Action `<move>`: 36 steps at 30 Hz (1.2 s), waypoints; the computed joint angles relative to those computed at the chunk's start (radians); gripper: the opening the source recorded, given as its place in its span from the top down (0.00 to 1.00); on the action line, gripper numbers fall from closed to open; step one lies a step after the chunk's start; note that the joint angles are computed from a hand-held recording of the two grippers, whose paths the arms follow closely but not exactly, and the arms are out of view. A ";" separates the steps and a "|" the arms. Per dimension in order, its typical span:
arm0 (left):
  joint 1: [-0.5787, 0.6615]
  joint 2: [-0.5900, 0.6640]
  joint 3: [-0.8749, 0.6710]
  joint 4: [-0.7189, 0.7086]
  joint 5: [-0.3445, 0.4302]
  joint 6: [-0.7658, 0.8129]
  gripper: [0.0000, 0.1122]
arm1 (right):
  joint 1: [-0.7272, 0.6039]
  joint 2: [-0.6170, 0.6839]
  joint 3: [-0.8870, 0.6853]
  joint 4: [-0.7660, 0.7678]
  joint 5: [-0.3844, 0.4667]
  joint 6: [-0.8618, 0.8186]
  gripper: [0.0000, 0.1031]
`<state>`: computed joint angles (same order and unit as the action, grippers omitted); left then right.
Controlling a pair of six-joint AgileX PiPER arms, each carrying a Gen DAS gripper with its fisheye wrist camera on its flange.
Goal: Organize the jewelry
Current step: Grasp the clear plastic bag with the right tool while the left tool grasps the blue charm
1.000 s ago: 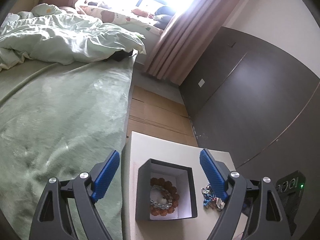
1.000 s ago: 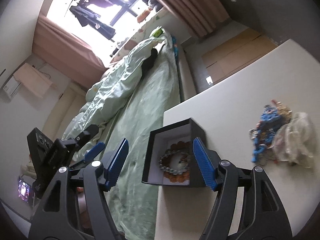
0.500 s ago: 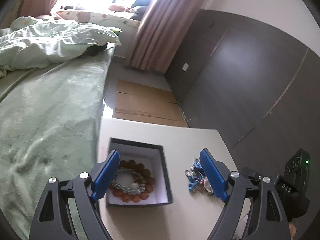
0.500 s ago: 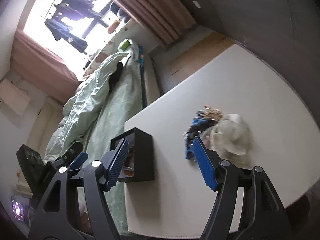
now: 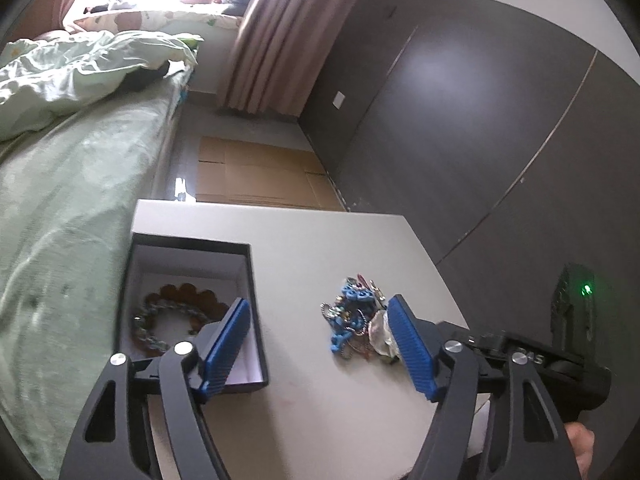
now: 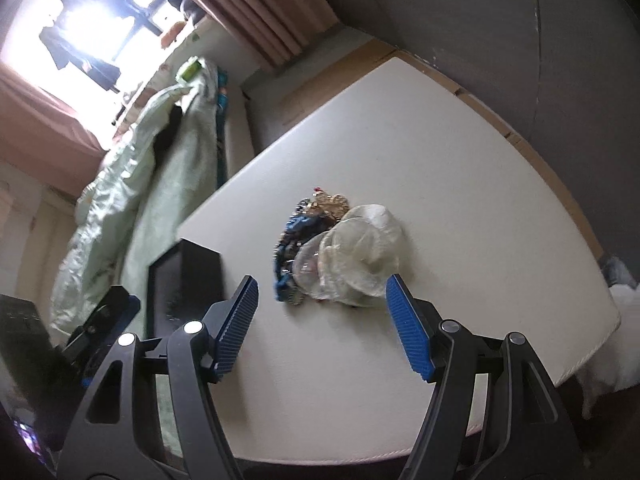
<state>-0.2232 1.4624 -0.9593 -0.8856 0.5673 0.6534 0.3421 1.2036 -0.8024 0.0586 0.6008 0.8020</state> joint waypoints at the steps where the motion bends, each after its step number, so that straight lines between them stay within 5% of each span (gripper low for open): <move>1: -0.013 0.008 0.000 0.002 -0.008 -0.004 0.44 | -0.001 0.016 -0.008 -0.007 0.005 -0.003 0.35; 7: -0.050 0.063 -0.020 0.010 -0.009 -0.007 0.54 | -0.009 0.132 -0.059 0.005 0.002 -0.045 0.36; 11: -0.068 0.091 -0.038 0.019 -0.015 -0.012 0.54 | 0.003 0.205 -0.095 -0.059 0.034 0.006 0.50; 14: -0.076 0.111 -0.056 0.020 -0.015 -0.013 0.54 | -0.028 0.248 -0.101 0.015 0.028 -0.071 0.67; 16: -0.083 0.126 -0.068 0.021 -0.015 -0.014 0.54 | -0.034 0.258 -0.104 0.020 0.027 -0.085 0.97; 36: -0.170 0.354 -0.261 0.051 -0.026 -0.069 0.59 | -0.213 0.040 -0.059 0.231 -0.044 -0.274 0.97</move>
<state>-0.3937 1.8160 -1.2201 -0.8347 0.5417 0.5844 0.1289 1.2432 -0.8610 0.2898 0.5567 0.5284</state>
